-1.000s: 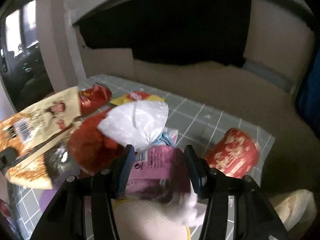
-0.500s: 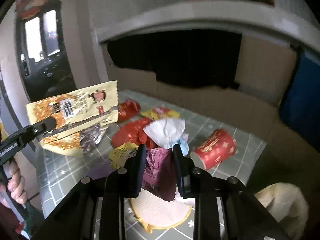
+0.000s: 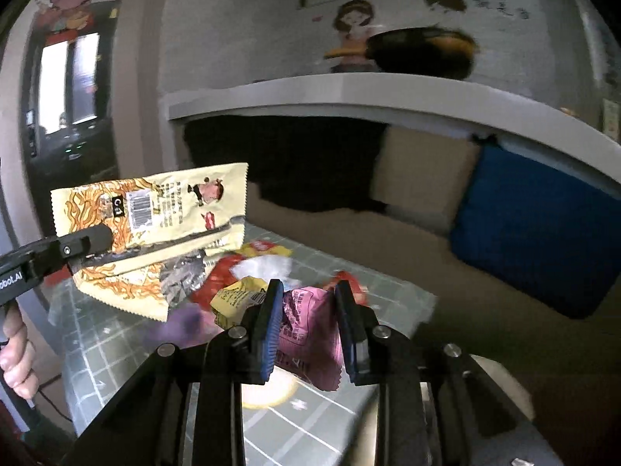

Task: Collect trash
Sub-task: 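Carry both items over the beige trash bag and open both tools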

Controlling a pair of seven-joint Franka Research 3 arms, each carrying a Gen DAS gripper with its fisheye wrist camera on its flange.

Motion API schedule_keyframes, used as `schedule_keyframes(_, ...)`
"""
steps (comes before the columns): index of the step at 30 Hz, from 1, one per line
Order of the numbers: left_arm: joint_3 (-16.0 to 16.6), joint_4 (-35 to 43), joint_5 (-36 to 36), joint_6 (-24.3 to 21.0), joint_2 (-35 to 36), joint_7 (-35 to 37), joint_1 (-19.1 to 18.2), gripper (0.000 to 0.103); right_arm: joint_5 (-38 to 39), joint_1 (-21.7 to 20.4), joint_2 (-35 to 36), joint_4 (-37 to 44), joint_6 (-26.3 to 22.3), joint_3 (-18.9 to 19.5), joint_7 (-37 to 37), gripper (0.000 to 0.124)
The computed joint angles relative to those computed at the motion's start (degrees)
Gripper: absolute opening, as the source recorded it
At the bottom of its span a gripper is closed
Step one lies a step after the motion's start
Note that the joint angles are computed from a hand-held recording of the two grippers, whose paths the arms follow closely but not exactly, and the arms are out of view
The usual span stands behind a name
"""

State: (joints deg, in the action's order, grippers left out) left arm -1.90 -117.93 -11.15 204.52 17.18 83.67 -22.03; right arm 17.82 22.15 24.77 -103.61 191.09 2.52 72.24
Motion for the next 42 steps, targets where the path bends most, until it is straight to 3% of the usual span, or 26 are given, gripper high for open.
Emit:
schedule_keyframes(6, -6.6, 8.9, 12.2, -4.7, 6.5, -7.3, 3.7, 0.007, 5.4, 2.5, -4.5, -7.8, 4.9, -6.4, -0.8, 0.025)
schedule_keyframes(12, -17.8, 22.5, 25.3, -12.5, 17.2, -11.3, 10.2, 0.007, 12.4, 2.0, -6.6, -12.2, 6.7, -9.2, -3.6, 0.025)
schedule_keyframes(15, -24.9, 31.3, 29.3, -19.2, 24.8, -10.5, 13.1, 0.007, 17.2, 3.4, -5.9, -12.5, 6.8, -12.0, -6.1, 0.025)
schedule_keyframes(17, -27.7, 38.2, 29.1, -25.2, 30.2, -8.0, 12.8, 0.007, 19.6, 3.6, -5.2, -12.2, 6.2, -13.1, -7.3, 0.025)
schedule_keyframes(23, -27.6, 57.8, 23.9, -45.5, 42.1, -1.6, 6.7, 0.007, 22.3, 2.9, -2.9, -11.4, 4.3, -14.8, -7.3, 0.025)
schedule_keyframes(26, -26.8, 62.4, 21.4, -49.9, 44.7, 0.4, 4.7, 0.007, 21.6, 2.6, -1.5, -10.3, 3.1, -15.5, -5.9, 0.025)
schedule_keyframes(30, -25.8, 63.1, 18.7, -51.6, 45.1, 4.0, 4.0, 0.007, 18.5, 0.6, 0.7, -7.7, 0.8, -14.2, -3.0, 0.025)
schedule_keyframes(33, -25.5, 60.7, 16.2, -50.7, 43.7, 6.0, 4.5, 0.010, 16.6, 3.2, 3.4, -4.8, -2.2, -17.4, -0.5, 0.025)
schedule_keyframes(34, -25.7, 58.3, 15.1, -49.4, 42.5, 6.5, 5.2, 0.015, 15.9, 5.2, 4.5, -3.7, -4.0, -19.7, 0.5, 0.025)
schedule_keyframes(37, -26.1, 52.1, 11.9, -46.2, 38.7, 8.4, 7.4, 0.029, 13.2, 6.4, 6.9, -1.6, -8.2, -21.6, 3.1, 0.025)
schedule_keyframes(42, -28.0, 41.2, 7.3, -38.3, 32.0, 10.9, 11.5, 0.032, 8.1, 10.4, 10.1, 0.1, -14.1, -27.1, 8.9, 0.025)
